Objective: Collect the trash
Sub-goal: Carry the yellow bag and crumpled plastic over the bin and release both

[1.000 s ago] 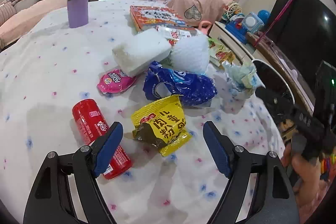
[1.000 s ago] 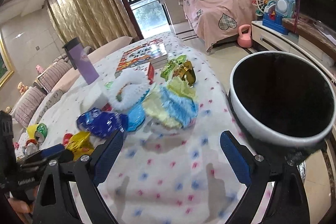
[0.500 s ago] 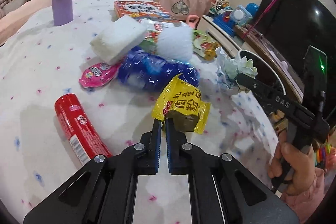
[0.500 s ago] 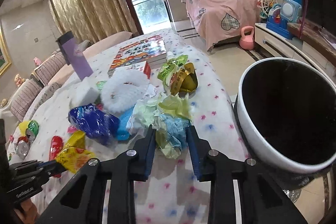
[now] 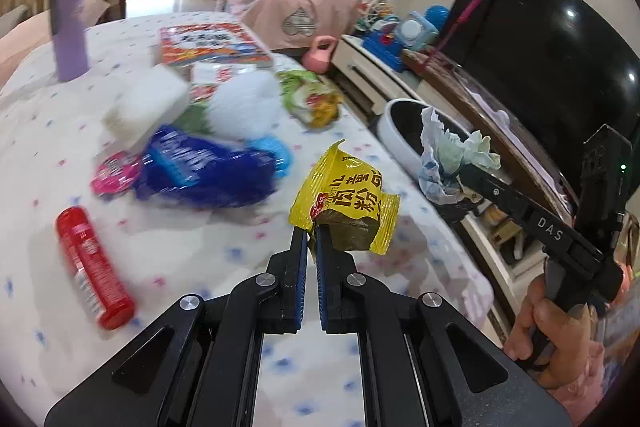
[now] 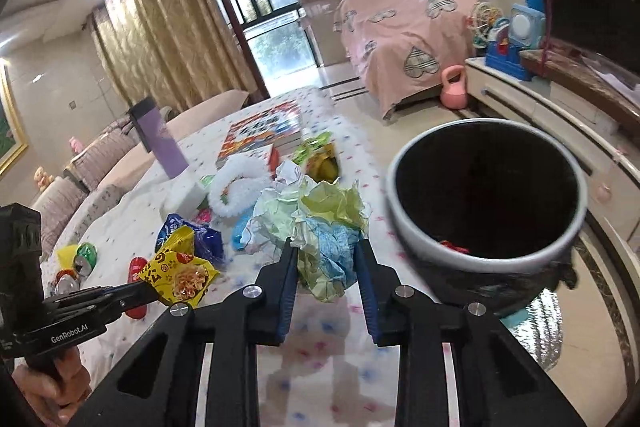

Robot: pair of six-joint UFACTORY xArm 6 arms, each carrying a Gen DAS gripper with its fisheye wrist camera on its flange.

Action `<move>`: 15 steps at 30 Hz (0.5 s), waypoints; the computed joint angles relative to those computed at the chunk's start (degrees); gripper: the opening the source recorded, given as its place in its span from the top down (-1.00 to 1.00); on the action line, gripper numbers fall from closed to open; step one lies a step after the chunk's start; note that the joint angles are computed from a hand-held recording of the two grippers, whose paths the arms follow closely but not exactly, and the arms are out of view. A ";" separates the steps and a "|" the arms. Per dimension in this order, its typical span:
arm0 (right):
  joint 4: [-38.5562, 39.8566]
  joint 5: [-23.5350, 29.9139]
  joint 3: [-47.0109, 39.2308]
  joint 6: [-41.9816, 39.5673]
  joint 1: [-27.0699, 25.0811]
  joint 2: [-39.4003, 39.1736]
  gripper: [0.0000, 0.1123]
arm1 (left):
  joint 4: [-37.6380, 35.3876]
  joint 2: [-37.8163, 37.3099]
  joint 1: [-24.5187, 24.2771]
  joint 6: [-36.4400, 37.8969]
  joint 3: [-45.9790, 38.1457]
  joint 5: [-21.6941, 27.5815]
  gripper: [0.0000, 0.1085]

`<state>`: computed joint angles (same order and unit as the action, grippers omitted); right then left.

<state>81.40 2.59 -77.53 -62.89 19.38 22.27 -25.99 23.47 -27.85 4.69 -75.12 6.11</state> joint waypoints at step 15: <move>8.35 -2.56 2.39 -5.61 -5.24 -2.98 0.49 | 9.07 9.69 -2.83 -4.83 -17.06 6.03 0.92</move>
